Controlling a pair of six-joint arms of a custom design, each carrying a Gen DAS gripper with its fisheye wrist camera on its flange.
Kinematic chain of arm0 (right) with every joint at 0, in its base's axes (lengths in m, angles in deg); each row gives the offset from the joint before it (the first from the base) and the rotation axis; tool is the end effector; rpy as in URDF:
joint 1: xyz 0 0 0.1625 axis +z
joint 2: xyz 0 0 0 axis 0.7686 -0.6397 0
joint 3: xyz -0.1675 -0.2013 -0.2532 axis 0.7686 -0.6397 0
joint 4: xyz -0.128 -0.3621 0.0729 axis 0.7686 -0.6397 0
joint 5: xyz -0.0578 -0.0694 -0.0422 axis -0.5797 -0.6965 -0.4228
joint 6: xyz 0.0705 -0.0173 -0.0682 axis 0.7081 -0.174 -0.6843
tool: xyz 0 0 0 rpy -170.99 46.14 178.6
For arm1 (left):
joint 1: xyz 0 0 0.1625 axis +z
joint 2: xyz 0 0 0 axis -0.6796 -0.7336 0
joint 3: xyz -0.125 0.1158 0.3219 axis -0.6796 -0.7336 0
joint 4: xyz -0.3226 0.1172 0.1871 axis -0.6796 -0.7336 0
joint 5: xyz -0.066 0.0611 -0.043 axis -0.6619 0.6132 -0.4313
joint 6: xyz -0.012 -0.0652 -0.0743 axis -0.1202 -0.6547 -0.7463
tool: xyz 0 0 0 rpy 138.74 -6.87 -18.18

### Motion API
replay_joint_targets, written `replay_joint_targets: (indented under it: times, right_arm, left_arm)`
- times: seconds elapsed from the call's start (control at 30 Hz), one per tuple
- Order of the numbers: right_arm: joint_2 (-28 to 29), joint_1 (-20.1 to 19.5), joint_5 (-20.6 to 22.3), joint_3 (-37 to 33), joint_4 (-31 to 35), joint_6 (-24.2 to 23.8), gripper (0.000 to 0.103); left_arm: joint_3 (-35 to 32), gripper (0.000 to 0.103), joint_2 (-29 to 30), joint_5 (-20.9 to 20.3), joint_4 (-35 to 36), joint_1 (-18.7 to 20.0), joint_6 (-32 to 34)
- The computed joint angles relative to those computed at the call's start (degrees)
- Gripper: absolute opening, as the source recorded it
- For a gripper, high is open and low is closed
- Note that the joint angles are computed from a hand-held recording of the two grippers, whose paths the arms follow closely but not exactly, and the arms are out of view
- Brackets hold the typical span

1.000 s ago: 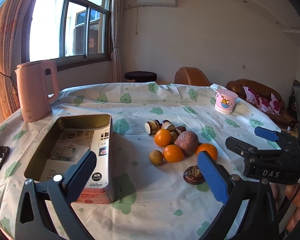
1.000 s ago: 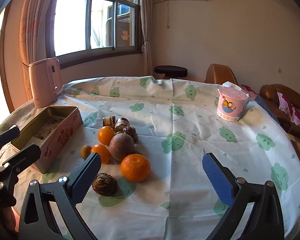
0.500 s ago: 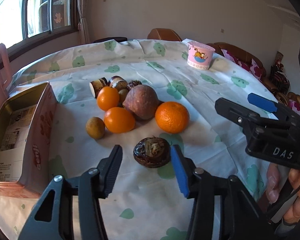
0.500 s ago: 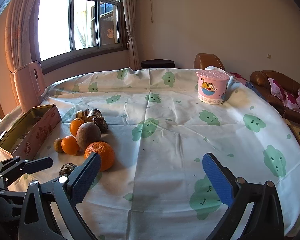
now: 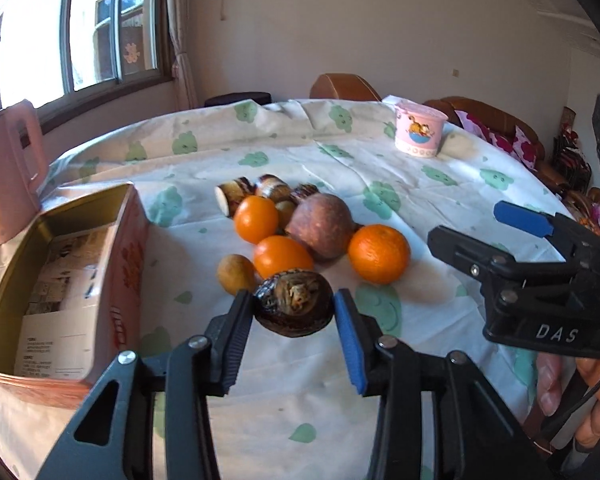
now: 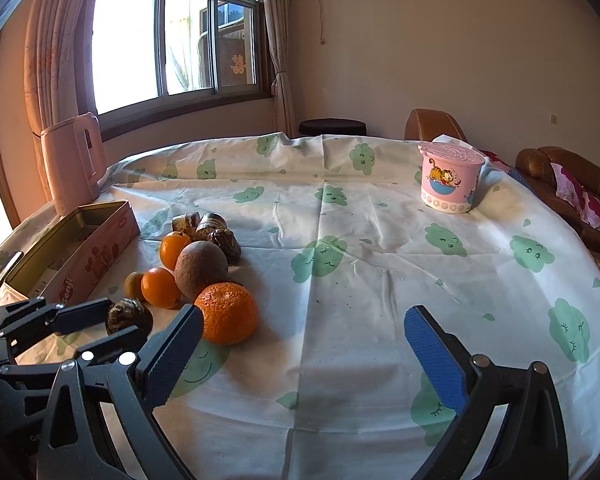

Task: Organize fruits
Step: 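Lower the left gripper onto the brown round fruit and close it, then close the right gripper around the large orange while the left gripper holds the brown fruit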

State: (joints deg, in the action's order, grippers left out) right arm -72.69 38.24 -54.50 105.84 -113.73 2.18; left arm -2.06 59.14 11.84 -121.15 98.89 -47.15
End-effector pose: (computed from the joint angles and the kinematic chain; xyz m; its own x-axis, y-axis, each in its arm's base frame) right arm 0.0886 -0.8000 0.2287 -0.7305 -0.2137 0.6486 -0.6333 0.5673 -0.5264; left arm -0.2840 -0.7896 0.0255 -0.7087 0.1591 -0.6874 0.6092 0.6296 -0.4823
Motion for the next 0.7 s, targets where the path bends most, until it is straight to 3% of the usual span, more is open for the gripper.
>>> replay_joint_targets:
  times: [0.13, 0.37, 0.5, 0.7]
  right_arm:
    - [1.62, 0.75, 0.31, -2.47, 3.9, -1.01, 0.089]
    - [4.33, 2.1, -1.15, -5.25, 7.54, -3.97, 0.086]
    - [6.06, 2.42, -2.64, -8.17, 11.54, -5.02, 0.069]
    - [8.25, 2.81, -4.82, -12.23, 15.42, -5.0, 0.068]
  left_arm:
    - [0.27, 0.044, -0.78, 1.34, -2.67, 0.79, 0.2]
    - [2.95, 0.044, -2.31, 0.66, -5.09, 1.61, -0.45]
    - [4.4, 0.044, -2.91, 0.29, -6.35, 1.58, -0.07]
    - [4.61, 0.044, -3.0, 0.28, -6.69, 1.56, 0.08]
